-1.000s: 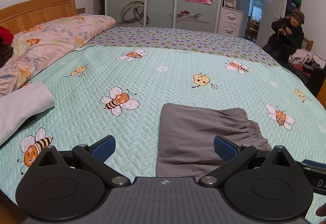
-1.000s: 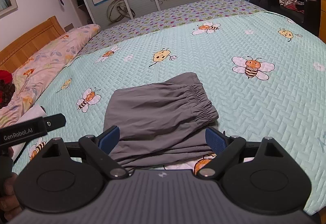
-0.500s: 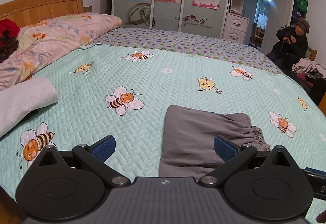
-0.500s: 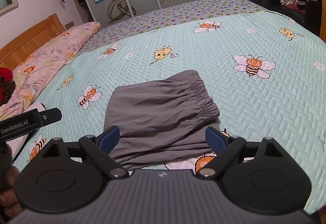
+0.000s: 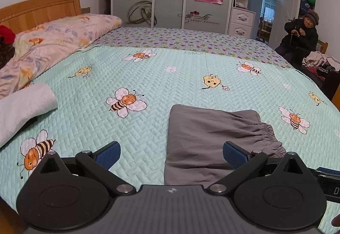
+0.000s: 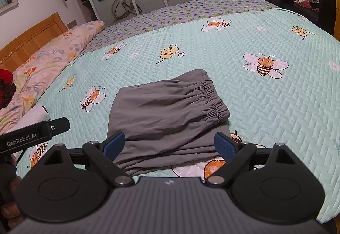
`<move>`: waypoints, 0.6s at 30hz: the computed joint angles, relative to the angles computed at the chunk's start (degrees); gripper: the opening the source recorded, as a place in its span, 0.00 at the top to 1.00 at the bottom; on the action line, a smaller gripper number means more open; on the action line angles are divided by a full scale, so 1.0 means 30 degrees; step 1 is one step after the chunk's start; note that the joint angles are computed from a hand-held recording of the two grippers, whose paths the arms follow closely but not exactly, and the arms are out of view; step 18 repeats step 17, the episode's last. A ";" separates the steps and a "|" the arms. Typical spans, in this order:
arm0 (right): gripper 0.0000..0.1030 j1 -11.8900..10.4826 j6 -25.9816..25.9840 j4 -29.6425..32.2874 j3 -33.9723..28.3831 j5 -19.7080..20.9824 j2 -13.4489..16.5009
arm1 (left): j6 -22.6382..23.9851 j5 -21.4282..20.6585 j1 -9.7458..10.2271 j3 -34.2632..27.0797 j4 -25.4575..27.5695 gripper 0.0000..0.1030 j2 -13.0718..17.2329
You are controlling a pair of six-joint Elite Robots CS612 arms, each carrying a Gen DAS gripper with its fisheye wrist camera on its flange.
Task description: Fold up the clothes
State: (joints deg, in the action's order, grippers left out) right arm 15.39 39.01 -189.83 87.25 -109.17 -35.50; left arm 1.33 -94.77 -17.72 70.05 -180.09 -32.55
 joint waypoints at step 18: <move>0.11 0.0001 0.0037 -0.0082 0.0075 0.0015 -0.0009 | 0.0514 -0.0268 -0.0001 0.0026 0.0048 0.01 -0.0051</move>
